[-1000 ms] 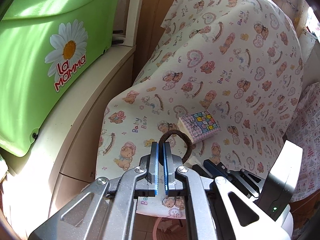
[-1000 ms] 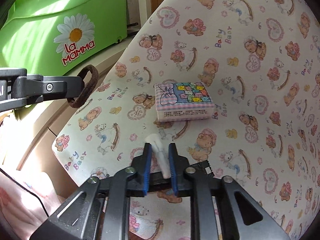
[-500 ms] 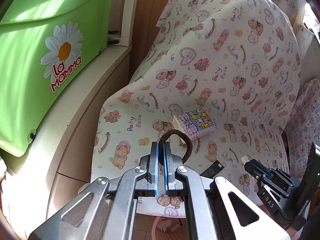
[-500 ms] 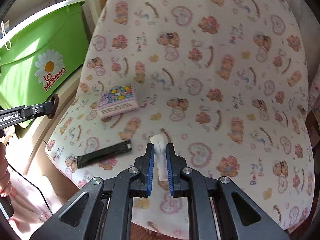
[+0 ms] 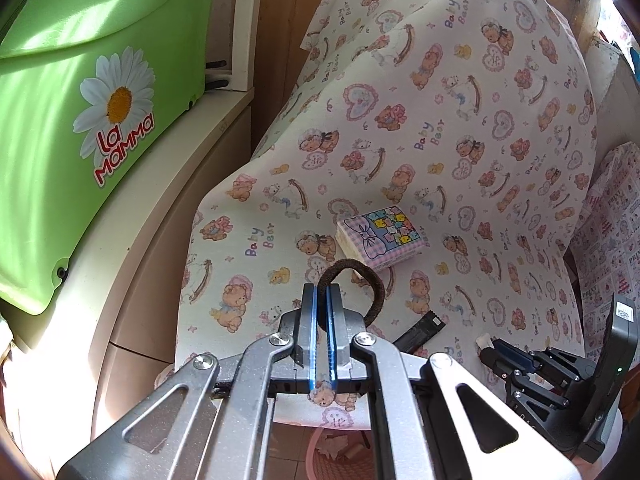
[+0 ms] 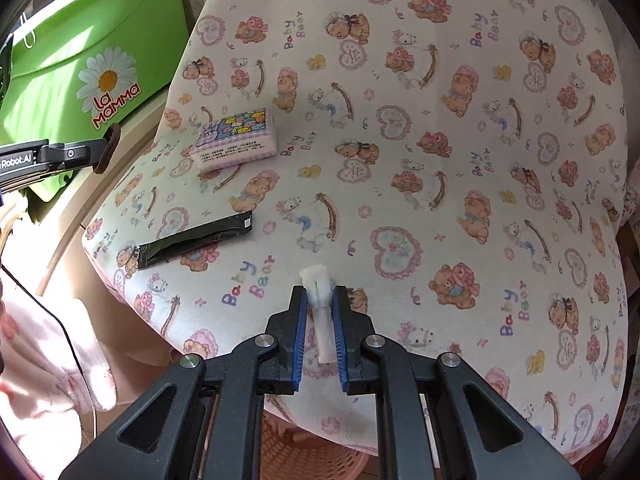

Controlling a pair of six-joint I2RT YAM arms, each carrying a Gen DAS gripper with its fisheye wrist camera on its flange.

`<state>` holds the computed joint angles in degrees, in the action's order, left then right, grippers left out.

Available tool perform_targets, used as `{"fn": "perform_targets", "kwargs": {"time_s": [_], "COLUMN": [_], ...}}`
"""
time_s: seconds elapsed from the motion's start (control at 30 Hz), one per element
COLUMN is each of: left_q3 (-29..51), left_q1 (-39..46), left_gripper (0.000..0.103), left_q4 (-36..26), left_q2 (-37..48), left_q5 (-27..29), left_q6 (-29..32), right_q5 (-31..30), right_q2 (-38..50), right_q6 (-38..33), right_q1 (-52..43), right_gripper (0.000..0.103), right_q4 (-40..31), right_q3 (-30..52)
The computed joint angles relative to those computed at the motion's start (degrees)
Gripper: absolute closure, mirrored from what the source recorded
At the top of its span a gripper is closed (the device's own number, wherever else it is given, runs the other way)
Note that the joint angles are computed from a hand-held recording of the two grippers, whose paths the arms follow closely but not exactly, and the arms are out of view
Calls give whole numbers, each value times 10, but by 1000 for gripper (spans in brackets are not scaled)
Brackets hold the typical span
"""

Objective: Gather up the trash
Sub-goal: 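Carry the hair tie and tube in both tools over the wastebasket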

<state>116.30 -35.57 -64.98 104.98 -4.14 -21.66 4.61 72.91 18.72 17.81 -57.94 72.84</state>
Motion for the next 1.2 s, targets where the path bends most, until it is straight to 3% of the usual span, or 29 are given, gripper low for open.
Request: {"fn": "perform_targets", "kwargs": {"time_s": [0.23, 0.3, 0.37, 0.43, 0.6, 0.63, 0.67, 0.87, 1.03, 1.2], "left_q3": [5, 6, 4, 1, -11, -11, -10, -6, -19, -75], "left_q1": [-8, -11, -12, -13, -12, -12, -11, -17, -40, -67], "left_gripper": [99, 99, 99, 99, 99, 99, 99, 99, 99, 99], "left_q4": [-5, -7, -7, -7, -3, -3, -3, -1, 5, 38], "left_q2": [7, 9, 9, 8, -1, -1, 0, 1, -6, -49], "left_q5": [-2, -3, -5, -5, -2, -2, -1, 13, 19, 8], "left_q6": [6, 8, 9, 8, 9, 8, 7, 6, 8, -3], "right_q5": [2, 1, 2, 13, 45, 54, 57, 33, -63, -73], "right_q2": [25, 34, 42, 46, 55, 54, 53, -6, -74, -128], "right_q6": [5, 9, 11, 14, 10, 7, 7, 28, 52, 71], "right_q1": [2, 2, 4, 11, 23, 25, 24, -11, -77, -86], "right_gripper": [88, 83, 68, 66, 67, 80, 86, 86, 86, 86], "right_q4": [4, 5, 10, 14, 10, 10, 8, 21, 10, -25], "right_q3": [20, 26, 31, 33, 36, 35, 35, 9, -5, 2]}}
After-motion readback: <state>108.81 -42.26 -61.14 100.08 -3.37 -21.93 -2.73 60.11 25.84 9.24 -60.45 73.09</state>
